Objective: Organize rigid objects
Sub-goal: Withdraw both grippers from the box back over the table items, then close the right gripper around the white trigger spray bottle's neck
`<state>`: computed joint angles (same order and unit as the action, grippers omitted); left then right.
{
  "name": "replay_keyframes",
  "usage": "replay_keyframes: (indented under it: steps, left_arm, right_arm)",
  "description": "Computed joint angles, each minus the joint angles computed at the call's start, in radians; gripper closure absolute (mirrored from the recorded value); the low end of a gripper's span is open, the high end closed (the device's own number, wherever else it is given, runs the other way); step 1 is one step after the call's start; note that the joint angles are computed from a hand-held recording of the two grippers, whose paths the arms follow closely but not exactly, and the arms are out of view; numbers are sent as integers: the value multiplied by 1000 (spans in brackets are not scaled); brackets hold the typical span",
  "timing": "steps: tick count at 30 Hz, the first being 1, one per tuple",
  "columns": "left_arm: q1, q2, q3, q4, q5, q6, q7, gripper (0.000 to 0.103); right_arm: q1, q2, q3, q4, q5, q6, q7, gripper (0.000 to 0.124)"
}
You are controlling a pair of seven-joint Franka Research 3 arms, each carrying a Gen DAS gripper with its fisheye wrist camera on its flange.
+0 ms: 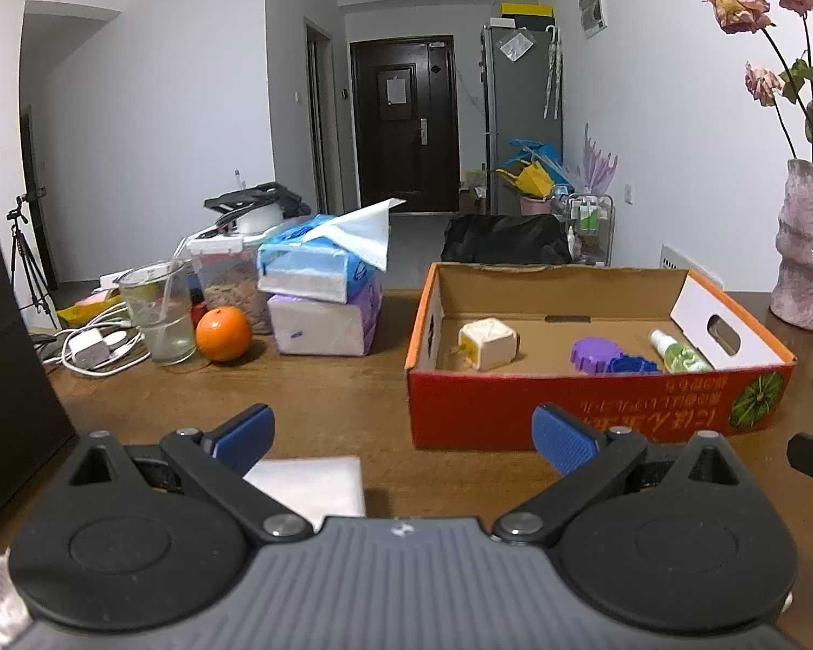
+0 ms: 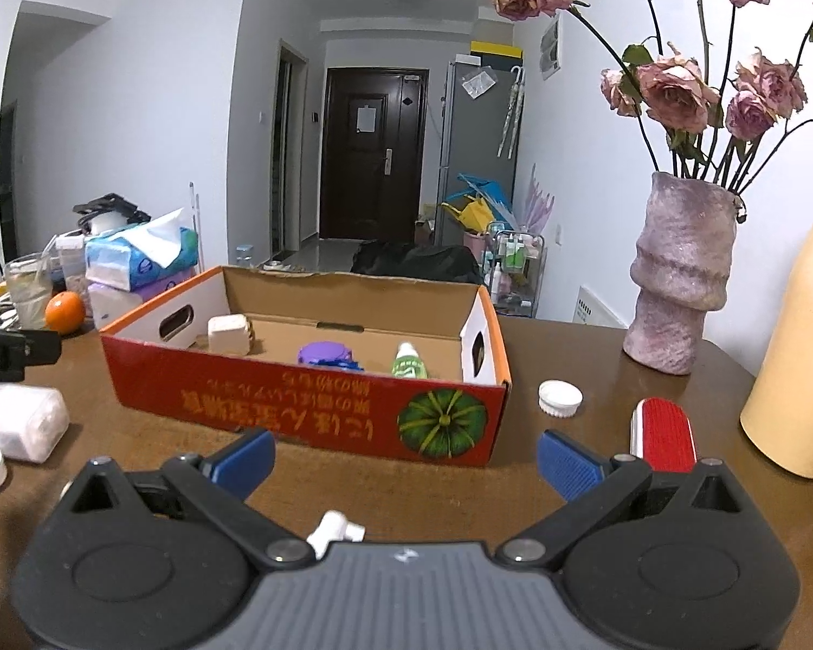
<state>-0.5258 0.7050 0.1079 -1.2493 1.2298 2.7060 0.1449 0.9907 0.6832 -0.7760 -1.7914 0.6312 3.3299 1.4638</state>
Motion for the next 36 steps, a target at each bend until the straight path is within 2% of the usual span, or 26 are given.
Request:
replay_keyframes:
  steps: [6,15,21,25,27,31,33,36]
  left_arm:
    - [0,-84,0,-131,65,8,-91,0]
    - [40,-167,-58,-269,150,-30,-160,0]
    - [83,-202,-96,-333,158,-25,-185,0]
    - [109,-212,-108,-354,143,-11,-193,0]
    - [118,-211,-110,-357,134,-6,-193,0]
    - [128,-199,-114,-351,99,-13,-161,0]
    - [134,-188,-117,-343,67,-18,-130,0]
    - [136,-175,-115,-332,24,-20,-91,0]
  right_arm:
    - [47,-32,-11,-63,34,22,-33,21]
    - [114,-57,-30,-122,114,30,-105,21]
    - [126,-73,-30,-140,103,-12,-89,21]
    - [153,-41,-72,-128,69,-82,-21,21]
    - [154,-27,-80,-115,45,-118,10,25]
    - [116,-23,-51,-90,-1,-152,57,32]
    - [101,-12,-50,-71,-19,-179,93,41]
    - [44,-16,-4,-39,-43,-212,126,53]
